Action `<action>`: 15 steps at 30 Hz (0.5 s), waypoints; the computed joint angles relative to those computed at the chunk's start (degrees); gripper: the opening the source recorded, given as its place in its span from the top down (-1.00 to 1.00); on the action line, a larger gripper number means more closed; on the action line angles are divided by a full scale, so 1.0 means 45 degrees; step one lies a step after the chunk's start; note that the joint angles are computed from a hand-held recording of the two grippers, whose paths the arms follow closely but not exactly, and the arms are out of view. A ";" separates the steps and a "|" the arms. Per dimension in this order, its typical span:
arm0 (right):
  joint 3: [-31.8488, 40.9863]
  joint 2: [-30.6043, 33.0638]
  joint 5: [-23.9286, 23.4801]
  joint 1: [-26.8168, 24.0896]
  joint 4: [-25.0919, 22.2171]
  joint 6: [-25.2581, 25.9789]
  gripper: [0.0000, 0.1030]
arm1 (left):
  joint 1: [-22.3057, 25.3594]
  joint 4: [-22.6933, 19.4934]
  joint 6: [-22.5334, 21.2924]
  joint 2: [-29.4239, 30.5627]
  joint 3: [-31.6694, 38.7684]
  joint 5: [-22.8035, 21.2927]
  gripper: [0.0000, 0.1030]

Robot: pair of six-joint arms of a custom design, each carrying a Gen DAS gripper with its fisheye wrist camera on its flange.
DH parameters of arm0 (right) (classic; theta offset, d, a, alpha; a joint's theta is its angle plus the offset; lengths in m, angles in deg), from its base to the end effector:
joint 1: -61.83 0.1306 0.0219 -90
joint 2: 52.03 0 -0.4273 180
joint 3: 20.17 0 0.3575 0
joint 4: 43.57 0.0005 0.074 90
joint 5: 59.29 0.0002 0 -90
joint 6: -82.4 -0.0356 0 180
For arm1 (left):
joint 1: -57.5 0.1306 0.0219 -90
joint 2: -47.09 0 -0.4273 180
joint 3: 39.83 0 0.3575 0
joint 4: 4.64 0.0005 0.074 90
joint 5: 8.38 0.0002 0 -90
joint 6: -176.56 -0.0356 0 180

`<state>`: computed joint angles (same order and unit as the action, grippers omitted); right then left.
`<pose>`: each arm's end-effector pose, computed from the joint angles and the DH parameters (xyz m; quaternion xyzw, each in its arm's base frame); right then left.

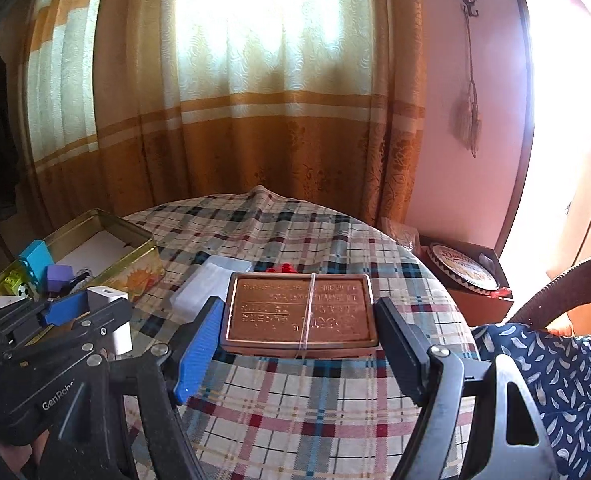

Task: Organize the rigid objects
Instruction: 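Lift and carry the small white box and copper tin toward the tray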

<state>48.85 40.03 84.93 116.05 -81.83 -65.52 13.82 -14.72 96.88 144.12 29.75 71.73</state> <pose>0.2645 0.3167 0.3344 0.1407 0.8583 -0.0634 0.4894 0.3494 -0.3259 0.3233 0.2200 0.8670 -0.1310 0.4275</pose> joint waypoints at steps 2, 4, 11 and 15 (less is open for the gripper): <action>-0.0158 -0.0037 -0.0443 -0.0018 0.0586 0.0116 -0.50 | 0.0032 0.0128 0.0017 -0.0102 -0.0128 -0.0060 0.29; -0.0065 0.0043 -0.0267 0.0030 0.0368 -0.0043 -0.50 | 0.0063 0.0260 0.0063 -0.0225 -0.0258 -0.0098 0.29; -0.0389 -0.0189 -0.0089 0.0083 0.0727 -0.0438 -0.50 | 0.0198 0.0739 0.0160 -0.0646 -0.0718 -0.0238 0.29; -0.0280 -0.0121 0.0397 0.0339 0.0785 -0.0203 -0.50 | 0.0279 0.0914 0.0197 -0.0853 -0.0947 -0.0234 0.29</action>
